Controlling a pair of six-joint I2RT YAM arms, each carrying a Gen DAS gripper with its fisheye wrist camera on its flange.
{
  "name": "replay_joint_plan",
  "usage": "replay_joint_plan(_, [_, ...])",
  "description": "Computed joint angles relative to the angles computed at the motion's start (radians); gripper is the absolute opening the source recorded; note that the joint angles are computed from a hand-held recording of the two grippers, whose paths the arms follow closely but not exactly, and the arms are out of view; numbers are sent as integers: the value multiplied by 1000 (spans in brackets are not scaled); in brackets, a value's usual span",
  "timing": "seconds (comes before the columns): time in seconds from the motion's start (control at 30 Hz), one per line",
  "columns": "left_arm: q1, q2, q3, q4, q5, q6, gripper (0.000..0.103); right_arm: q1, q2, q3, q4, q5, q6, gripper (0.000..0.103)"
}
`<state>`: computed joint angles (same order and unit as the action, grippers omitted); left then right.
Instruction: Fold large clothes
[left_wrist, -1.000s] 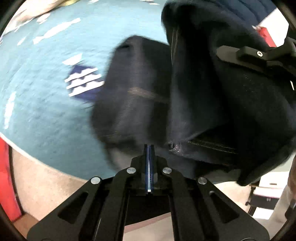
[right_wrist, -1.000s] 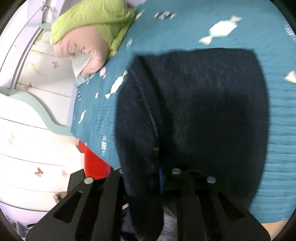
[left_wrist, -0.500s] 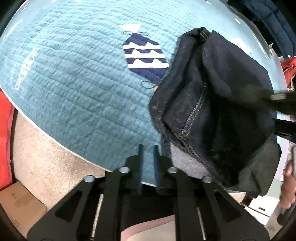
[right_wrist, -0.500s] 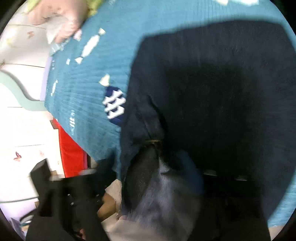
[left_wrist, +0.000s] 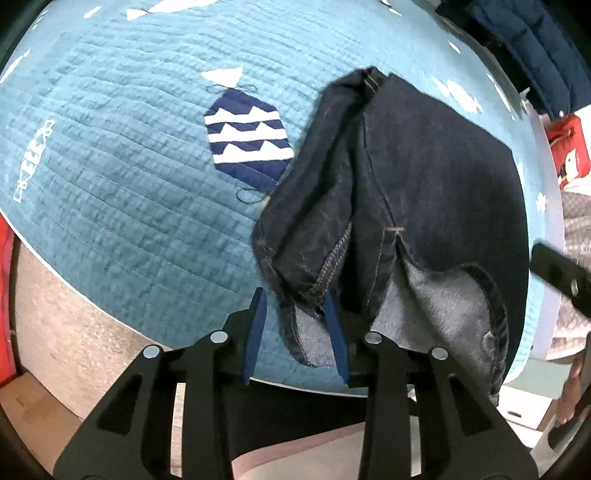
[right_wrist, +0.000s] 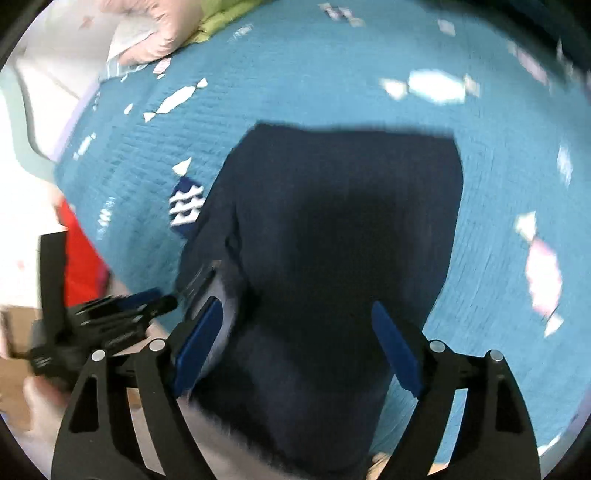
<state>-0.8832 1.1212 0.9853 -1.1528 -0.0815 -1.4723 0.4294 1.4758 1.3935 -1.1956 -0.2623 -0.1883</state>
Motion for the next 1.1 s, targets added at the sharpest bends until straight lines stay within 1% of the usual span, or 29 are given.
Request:
replay_joint_plan(0.03, [-5, -6, 1, -8, -11, -16, 34, 37, 28, 13, 24, 19, 27, 80])
replay_joint_plan(0.1, [-13, -41, -18, -20, -24, -48, 34, 116, 154, 99, 76, 32, 51, 82])
replay_joint_plan(0.2, [-6, -78, -44, -19, -32, -88, 34, 187, 331, 224, 114, 161, 48, 86])
replay_joint_plan(0.23, [-9, -90, -52, -19, -39, -101, 35, 209, 403, 288, 97, 211, 55, 87])
replay_joint_plan(0.27, [-18, -98, -57, -24, -49, -119, 39, 221, 458, 338, 73, 243, 58, 87])
replay_joint_plan(0.3, [-31, -102, -50, -38, -61, -138, 40, 237, 511, 377, 63, 237, 63, 90])
replay_joint_plan(0.33, [-41, -106, -54, -43, -69, -154, 40, 229, 515, 382, 49, 211, 35, 93])
replay_joint_plan(0.37, [-47, -110, -62, -43, -70, -167, 40, 242, 526, 374, 75, 203, 20, 93])
replay_joint_plan(0.4, [-48, -118, -75, -36, -64, -175, 40, 267, 514, 316, 171, 247, 7, 88])
replay_joint_plan(0.43, [-51, -138, -94, -33, -57, -187, 40, 282, 505, 276, 233, 291, 6, 82])
replay_joint_plan(0.47, [-55, -148, -107, -27, -49, -202, 40, 285, 506, 255, 263, 308, 9, 73])
replay_joint_plan(0.53, [-77, -161, -116, -35, -55, -233, 40, 267, 480, 223, 291, 278, 27, 66])
replay_joint_plan(0.57, [-92, -165, -117, -42, -65, -250, 40, 249, 460, 212, 292, 248, 36, 53])
replay_joint_plan(0.6, [-97, -166, -118, -45, -67, -257, 40, 222, 441, 207, 289, 204, 51, 36])
replay_joint_plan(0.67, [-93, -175, -129, -37, -61, -266, 40, 173, 421, 213, 279, 159, 87, 19])
replay_joint_plan(0.7, [-84, -181, -135, -29, -54, -265, 40, 135, 415, 220, 273, 101, 107, 18])
replay_joint_plan(0.8, [-56, -171, -121, -26, -57, -224, 40, 84, 373, 220, 270, 11, 142, 17])
replay_joint_plan(0.87, [-40, -160, -103, -35, -69, -199, 40, 86, 339, 234, 267, -33, 173, 17])
replay_joint_plan(0.97, [-24, -168, -73, -63, -94, -185, 40, 121, 343, 300, 272, -60, 222, 17])
replay_joint_plan(1.03, [-15, -171, -56, -87, -107, -181, 40, 148, 417, 385, 240, -63, 243, 17])
replay_joint_plan(1.07, [-10, -170, -48, -104, -112, -180, 40, 165, 456, 418, 221, -42, 235, 22])
replay_joint_plan(1.1, [-2, -168, -49, -108, -112, -175, 40, 190, 513, 456, 201, 0, 219, 36])
